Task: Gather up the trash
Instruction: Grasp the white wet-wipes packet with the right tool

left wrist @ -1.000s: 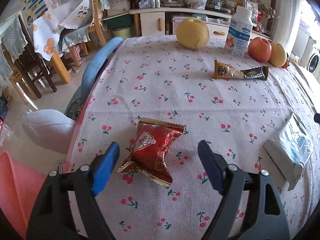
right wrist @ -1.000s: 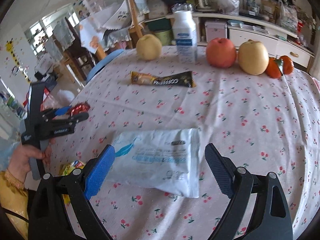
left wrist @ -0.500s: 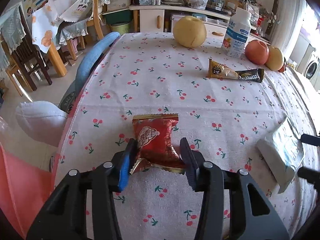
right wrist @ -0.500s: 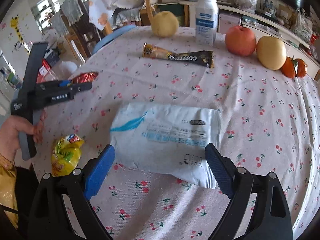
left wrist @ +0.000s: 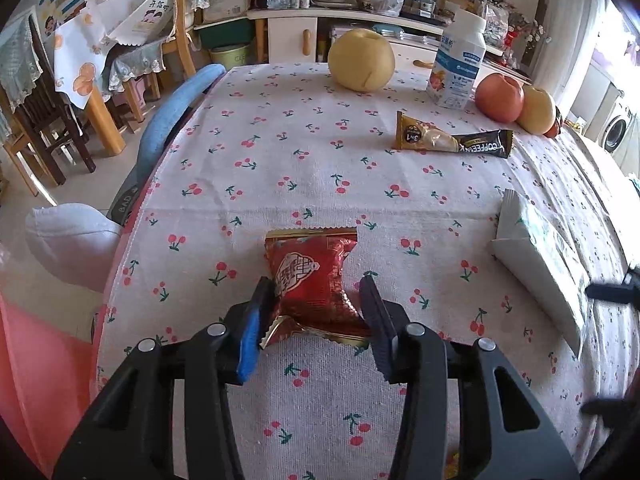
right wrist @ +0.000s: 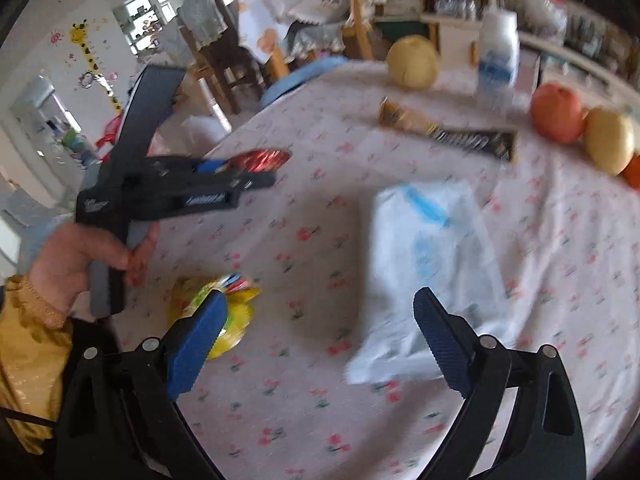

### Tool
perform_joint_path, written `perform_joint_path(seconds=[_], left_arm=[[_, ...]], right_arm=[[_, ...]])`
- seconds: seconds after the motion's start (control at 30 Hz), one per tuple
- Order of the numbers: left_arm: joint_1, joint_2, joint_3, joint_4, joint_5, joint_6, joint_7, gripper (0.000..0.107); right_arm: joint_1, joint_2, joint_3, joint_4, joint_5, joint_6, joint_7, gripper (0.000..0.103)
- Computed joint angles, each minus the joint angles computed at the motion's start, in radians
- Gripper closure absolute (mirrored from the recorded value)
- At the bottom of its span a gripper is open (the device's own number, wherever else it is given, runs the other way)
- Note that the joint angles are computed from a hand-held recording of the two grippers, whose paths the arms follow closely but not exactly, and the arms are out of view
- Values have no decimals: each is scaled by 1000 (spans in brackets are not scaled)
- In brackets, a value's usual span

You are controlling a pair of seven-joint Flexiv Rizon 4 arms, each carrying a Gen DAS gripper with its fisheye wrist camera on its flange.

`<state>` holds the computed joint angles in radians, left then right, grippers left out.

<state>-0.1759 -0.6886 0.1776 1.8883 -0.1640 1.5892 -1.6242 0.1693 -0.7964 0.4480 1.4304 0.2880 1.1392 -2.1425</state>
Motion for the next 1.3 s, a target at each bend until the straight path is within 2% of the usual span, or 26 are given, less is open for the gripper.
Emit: perform_joint_path(seconds=[0.1, 0.17, 0.33, 0.4, 0.6, 0.63, 0.7, 0.73, 0.8, 0.9, 0.97, 1.07, 1.13, 1.23, 1.3], left_arm=[[-8, 0, 10, -1, 4, -3, -2, 60], [-18, -3, 22, -7, 5, -6, -8, 60], [-73, -24, 87, -37, 14, -26, -48, 54], [-79, -30, 96, -44, 19, -26, -64, 50], [-80, -40, 100, -60, 30, -26, -92, 51], [-80, -41, 99, -61, 31, -26, -95, 53], [-82, -43, 99, -66, 33, -24, -102, 59], [-84, -44, 102, -67, 33, -26, -107, 63], [-89, -45, 107, -69, 34, -28, -116, 63], [-87, -41, 105, -66, 37, -30, -125, 66], [-80, -38, 97, -62, 38, -27, -128, 67], [-73, -34, 87, -58, 41, -25, -127, 67], [-69, -32, 83, -55, 43, -24, -125, 67], [-63, -29, 77, -52, 42, -25, -122, 67], [-71, -30, 87, -54, 45, -24, -124, 67]], right_arm=[[64, -2, -83, 16, -54, 104, 53, 9], [94, -20, -130, 7, -103, 137, 110, 9], [104, -74, -142, -42, -181, 119, 205, 9], [108, -88, -142, -49, -210, 123, 230, 9], [125, -104, -163, -37, -293, 164, 301, 10], [125, -104, -163, -35, -302, 168, 311, 19], [133, -103, -177, -27, -321, 186, 337, 31], [129, -105, -173, -27, -330, 190, 341, 33], [121, -107, -161, -24, -343, 197, 345, 37], [129, -104, -168, -4, -367, 234, 357, 50], [130, -104, -170, 2, -384, 245, 364, 52], [123, -110, -164, 2, -405, 255, 368, 49], [136, -110, -186, 6, -419, 262, 392, 24], [158, -113, -224, 9, -446, 273, 430, 10], [152, -125, -218, -16, -462, 221, 440, 9]])
